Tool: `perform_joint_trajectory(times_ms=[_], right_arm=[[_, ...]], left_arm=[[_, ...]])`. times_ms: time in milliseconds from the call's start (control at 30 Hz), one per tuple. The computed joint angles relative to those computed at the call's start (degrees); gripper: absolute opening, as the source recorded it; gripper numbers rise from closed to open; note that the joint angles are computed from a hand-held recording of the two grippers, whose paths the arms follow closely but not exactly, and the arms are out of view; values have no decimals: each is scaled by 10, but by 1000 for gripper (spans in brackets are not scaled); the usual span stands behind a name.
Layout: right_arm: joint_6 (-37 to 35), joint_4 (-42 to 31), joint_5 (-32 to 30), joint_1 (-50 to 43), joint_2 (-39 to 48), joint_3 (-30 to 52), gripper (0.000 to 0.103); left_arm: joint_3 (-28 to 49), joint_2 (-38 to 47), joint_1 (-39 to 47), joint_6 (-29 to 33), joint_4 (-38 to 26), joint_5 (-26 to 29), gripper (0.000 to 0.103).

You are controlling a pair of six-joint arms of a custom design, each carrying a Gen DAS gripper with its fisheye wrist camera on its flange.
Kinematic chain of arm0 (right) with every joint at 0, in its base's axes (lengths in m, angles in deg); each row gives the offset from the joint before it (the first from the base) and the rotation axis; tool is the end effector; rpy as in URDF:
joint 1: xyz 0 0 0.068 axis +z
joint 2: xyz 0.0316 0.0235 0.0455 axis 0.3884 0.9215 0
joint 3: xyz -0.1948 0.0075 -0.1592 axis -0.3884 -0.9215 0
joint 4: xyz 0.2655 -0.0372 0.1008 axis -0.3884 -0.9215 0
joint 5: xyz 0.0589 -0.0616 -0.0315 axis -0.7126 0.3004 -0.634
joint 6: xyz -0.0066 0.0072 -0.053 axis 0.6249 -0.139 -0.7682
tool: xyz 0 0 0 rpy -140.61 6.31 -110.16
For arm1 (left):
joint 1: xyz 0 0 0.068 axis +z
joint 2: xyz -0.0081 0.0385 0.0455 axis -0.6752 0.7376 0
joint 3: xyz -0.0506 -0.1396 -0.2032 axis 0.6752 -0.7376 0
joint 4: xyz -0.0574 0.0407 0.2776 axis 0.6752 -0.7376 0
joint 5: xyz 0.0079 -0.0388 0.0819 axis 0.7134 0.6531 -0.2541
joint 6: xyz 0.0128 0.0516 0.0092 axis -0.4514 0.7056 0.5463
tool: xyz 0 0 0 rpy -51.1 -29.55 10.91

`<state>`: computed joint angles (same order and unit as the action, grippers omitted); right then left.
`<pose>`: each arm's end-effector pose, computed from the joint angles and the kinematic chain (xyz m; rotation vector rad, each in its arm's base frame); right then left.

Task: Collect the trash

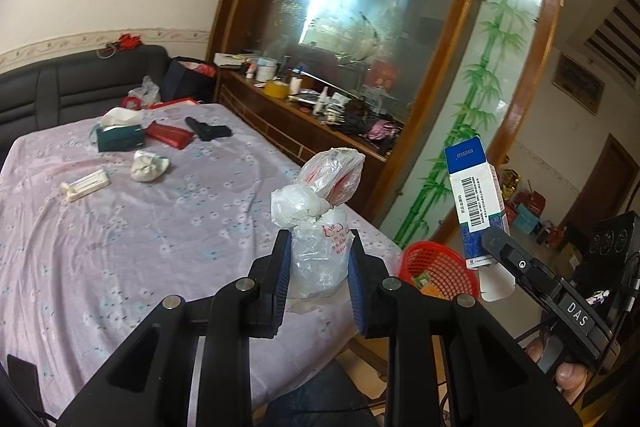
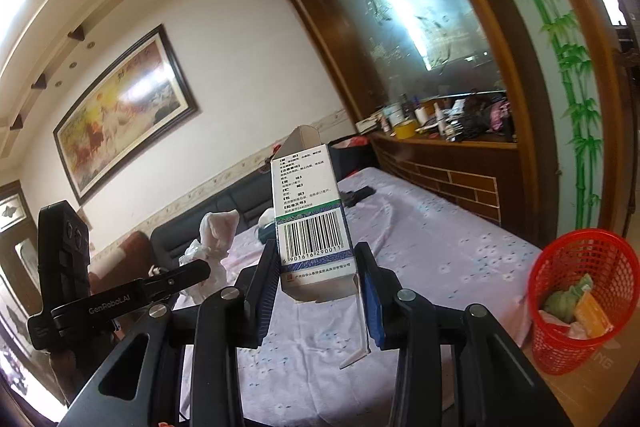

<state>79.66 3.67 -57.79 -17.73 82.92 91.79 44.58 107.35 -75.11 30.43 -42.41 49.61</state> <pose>0.1351 -0.0733 0.3593 -0.0311 1.8952 0.6722 0.1706 -0.1050 0.3854 0.1088 2.1231 -0.4782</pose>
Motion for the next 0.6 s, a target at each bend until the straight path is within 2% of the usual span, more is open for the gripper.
perform_joint_trajectory(times_ms=[267, 600], right_arm=[[-110, -100, -69, -119, 48, 44, 40], [-206, -171, -100, -207, 117, 83, 40]], left_arm=[[25, 40, -67, -6, 24, -25, 25], [65, 107, -108, 0, 54, -19, 25]])
